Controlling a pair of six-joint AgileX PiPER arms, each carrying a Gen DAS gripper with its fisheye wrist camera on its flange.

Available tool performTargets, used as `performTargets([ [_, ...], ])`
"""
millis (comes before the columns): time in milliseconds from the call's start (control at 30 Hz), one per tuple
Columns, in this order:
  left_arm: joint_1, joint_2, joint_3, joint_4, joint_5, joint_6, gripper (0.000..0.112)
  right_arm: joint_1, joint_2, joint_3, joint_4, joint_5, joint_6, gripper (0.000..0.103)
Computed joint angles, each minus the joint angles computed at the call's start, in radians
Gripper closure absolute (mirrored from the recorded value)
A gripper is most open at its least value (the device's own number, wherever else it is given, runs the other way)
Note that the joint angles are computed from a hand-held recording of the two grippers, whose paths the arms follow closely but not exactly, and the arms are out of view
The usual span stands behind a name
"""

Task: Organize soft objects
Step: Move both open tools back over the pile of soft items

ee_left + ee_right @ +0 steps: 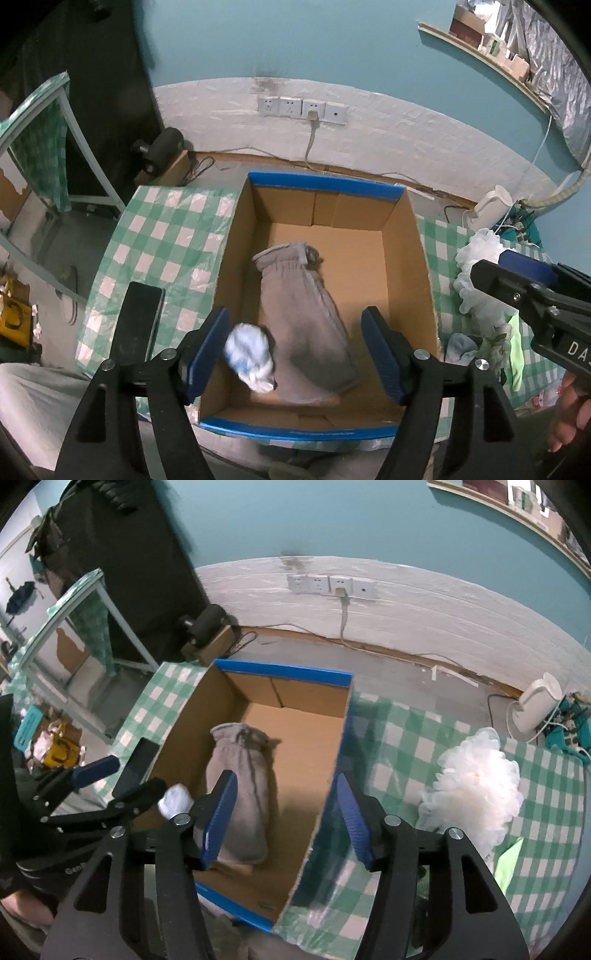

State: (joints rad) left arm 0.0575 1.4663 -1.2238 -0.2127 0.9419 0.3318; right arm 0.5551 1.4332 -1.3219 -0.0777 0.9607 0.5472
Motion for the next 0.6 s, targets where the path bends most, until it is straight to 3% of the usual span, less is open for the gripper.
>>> performTargets([
  [100, -0.024, -0.008, 0.004, 0.007, -0.006, -0.014, 0.032, -0.006, -0.026, 0.023, -0.020, 0.002, 0.011, 0.041],
  [600, -0.245, 0.003, -0.018, 0.100, -0.017, -0.171, 0.031, -0.187, -0.195, 0.187, 0.021, 0.011, -0.069, 0.041],
])
